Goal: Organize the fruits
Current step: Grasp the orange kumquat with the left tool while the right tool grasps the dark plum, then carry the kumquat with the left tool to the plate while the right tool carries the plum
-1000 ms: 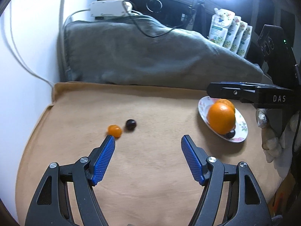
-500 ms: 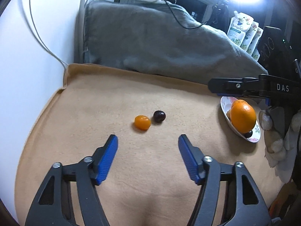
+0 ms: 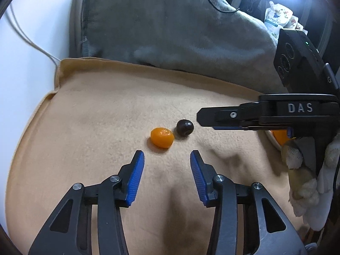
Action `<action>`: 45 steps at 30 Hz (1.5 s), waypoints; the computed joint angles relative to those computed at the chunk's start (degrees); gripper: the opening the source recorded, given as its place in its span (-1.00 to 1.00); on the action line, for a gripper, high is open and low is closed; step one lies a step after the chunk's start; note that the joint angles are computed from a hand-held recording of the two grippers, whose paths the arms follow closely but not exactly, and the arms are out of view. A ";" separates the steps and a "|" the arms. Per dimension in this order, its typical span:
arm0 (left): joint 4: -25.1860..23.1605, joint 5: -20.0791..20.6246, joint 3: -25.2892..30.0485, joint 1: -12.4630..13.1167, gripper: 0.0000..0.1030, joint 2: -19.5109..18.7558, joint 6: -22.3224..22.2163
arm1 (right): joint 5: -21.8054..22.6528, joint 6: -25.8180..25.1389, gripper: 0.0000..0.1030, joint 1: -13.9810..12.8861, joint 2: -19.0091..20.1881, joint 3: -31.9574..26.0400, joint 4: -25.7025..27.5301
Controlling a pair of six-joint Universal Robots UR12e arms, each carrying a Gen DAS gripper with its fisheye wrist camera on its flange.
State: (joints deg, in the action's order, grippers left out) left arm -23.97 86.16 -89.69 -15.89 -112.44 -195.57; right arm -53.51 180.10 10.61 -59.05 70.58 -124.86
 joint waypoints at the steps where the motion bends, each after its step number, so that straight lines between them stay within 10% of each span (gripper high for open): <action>1: -0.34 0.18 0.30 -0.03 -0.19 -0.22 0.16 | -0.14 0.72 -0.11 0.00 0.20 -0.11 -0.15; 45: -1.15 5.15 3.98 -2.16 -0.50 -2.21 3.32 | -0.74 2.82 -0.54 -0.71 -0.56 1.62 -4.74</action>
